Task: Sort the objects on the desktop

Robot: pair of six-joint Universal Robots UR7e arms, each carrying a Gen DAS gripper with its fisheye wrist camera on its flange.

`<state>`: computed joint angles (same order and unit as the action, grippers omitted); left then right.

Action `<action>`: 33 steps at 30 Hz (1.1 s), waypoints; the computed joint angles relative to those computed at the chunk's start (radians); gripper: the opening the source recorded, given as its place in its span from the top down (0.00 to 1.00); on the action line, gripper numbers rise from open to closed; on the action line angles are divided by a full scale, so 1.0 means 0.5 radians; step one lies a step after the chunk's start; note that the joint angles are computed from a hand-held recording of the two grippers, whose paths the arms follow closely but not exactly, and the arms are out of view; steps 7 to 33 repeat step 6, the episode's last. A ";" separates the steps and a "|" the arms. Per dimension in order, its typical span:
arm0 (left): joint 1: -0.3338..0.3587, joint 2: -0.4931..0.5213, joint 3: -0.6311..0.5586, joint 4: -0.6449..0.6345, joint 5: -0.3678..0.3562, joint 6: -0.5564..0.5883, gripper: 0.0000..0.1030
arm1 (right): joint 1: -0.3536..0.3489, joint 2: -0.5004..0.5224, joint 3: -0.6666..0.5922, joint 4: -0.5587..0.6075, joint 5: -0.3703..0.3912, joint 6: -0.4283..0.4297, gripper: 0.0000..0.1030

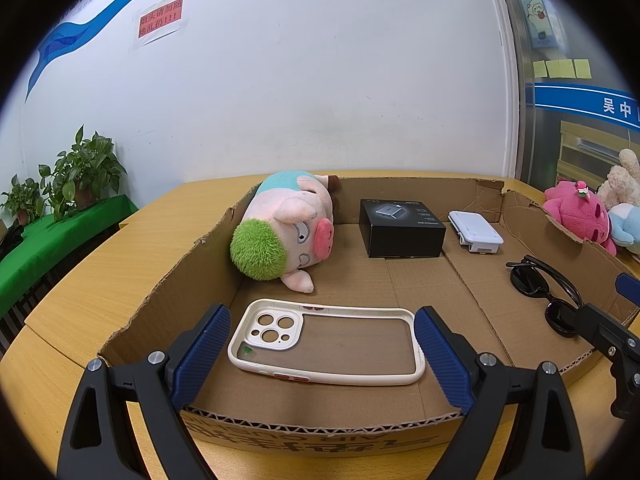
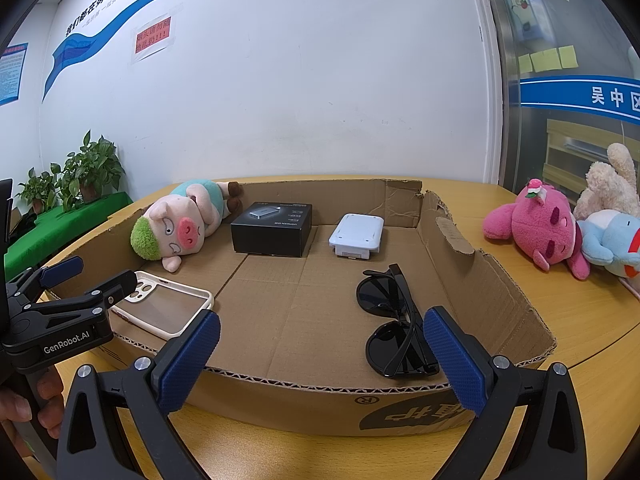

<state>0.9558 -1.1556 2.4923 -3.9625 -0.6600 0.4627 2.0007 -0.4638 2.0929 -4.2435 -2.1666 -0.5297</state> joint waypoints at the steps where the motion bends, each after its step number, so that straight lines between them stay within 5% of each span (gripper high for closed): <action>1: -0.001 0.000 0.001 -0.001 0.001 0.001 0.10 | 0.000 -0.001 0.000 0.001 -0.001 0.000 0.00; 33: 0.002 -0.001 -0.001 0.002 -0.003 0.000 0.10 | -0.001 -0.001 0.000 0.001 0.001 0.000 0.00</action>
